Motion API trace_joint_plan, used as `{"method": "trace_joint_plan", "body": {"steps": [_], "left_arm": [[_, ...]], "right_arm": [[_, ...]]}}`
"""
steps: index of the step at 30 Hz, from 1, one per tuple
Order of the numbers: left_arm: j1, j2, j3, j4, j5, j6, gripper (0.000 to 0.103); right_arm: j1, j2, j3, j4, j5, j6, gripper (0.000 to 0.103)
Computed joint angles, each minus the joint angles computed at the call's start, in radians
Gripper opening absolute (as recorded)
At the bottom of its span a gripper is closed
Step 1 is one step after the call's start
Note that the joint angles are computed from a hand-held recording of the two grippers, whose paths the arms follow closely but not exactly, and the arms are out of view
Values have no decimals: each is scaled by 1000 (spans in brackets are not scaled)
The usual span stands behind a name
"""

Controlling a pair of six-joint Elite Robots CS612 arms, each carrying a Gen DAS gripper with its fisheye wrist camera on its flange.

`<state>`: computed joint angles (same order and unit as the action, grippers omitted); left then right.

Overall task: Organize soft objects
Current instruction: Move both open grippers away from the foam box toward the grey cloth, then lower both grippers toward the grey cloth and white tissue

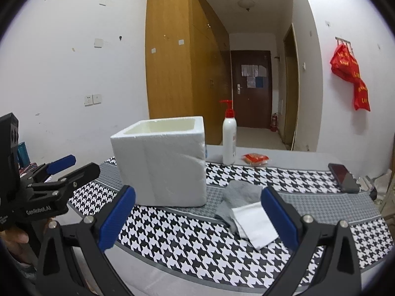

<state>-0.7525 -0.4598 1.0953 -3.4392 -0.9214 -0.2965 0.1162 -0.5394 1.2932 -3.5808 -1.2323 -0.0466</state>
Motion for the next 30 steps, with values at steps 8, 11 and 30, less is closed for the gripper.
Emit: {"method": "trace_joint_plan", "body": {"steps": [8,11,30], "left_arm": [[4,21,-34,84,-25,-30,102],[6,32,-62,129,-49,-31,102],[28,128,-293,358,-211,-19,102]], "right_arm": [[-6,14,-11,54,-24,1,103],[-14,16,-14,77,-32,20,103],[-41,0,20,83,-162,87,103]]}}
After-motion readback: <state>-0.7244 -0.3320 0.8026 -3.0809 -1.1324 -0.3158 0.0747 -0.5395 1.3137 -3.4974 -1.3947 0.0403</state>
